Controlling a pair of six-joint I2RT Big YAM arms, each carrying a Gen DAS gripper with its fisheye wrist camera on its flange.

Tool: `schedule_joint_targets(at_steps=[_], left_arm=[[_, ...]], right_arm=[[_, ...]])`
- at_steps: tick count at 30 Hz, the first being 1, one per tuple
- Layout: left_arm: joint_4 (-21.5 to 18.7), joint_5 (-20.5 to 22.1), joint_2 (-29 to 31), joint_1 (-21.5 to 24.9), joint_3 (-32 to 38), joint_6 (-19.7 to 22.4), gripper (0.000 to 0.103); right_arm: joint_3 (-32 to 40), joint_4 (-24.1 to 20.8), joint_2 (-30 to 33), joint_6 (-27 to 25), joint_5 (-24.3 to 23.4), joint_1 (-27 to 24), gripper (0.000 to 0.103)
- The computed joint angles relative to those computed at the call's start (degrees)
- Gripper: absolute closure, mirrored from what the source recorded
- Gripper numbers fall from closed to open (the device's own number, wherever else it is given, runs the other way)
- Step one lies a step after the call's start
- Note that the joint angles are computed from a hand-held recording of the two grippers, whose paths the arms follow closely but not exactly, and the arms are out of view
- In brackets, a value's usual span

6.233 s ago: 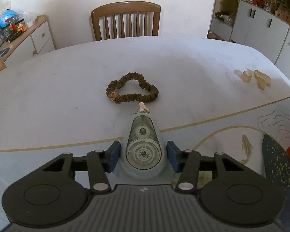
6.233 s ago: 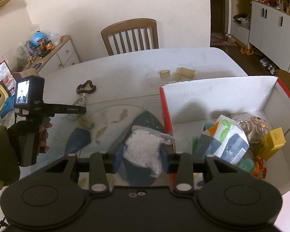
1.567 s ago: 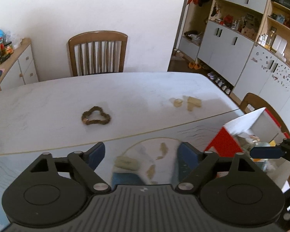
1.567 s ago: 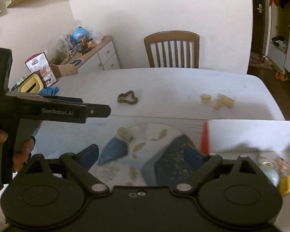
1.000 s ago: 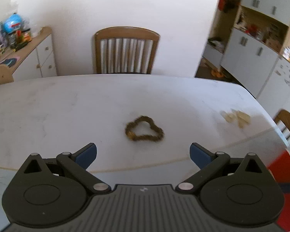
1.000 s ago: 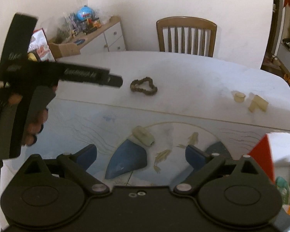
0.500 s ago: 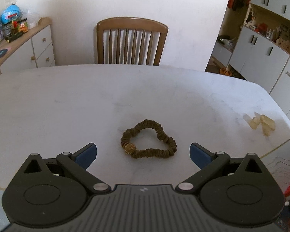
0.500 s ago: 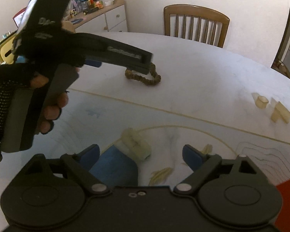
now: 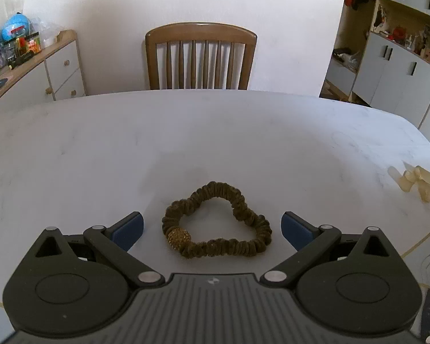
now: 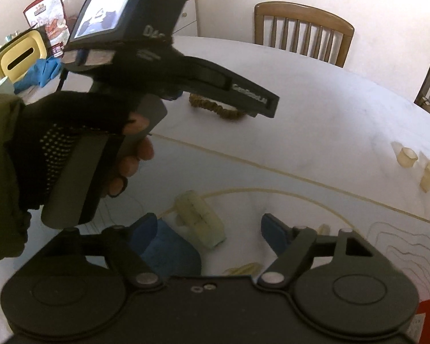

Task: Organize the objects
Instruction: 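Grasp the brown scrunchie with the left gripper while the right grasps the pale green stick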

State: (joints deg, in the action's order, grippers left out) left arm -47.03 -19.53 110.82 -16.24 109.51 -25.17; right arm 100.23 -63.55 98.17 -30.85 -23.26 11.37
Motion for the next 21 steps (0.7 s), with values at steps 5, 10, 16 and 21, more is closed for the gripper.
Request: schedule_joint_targets(at_steps=[5,10,16,21], left_arm=[[1.7,-1.9,-0.8,-0.6,-1.5,1.2,0.018],[1.7,-2.1,-0.9,-0.6,-1.0,2.7,0.059],[0.1,-0.9,-1.2,-0.1,-0.6,2.8,0.083],[-1.0,0.8,-2.4,0.1,-1.5,2.4,0.086]], right_arm=[[-1.8,2.2,-1.0,-1.1,0.8,0.5,0.037],[-2.3,2.6,-1.8,-1.8,1.4,0.8,0.049],[-3.8,3.1,-3.4,-3.5,2.6,1.7,0.073],[-3.5,1.4,-3.9,-1.0,3.6,1.3,0.081]])
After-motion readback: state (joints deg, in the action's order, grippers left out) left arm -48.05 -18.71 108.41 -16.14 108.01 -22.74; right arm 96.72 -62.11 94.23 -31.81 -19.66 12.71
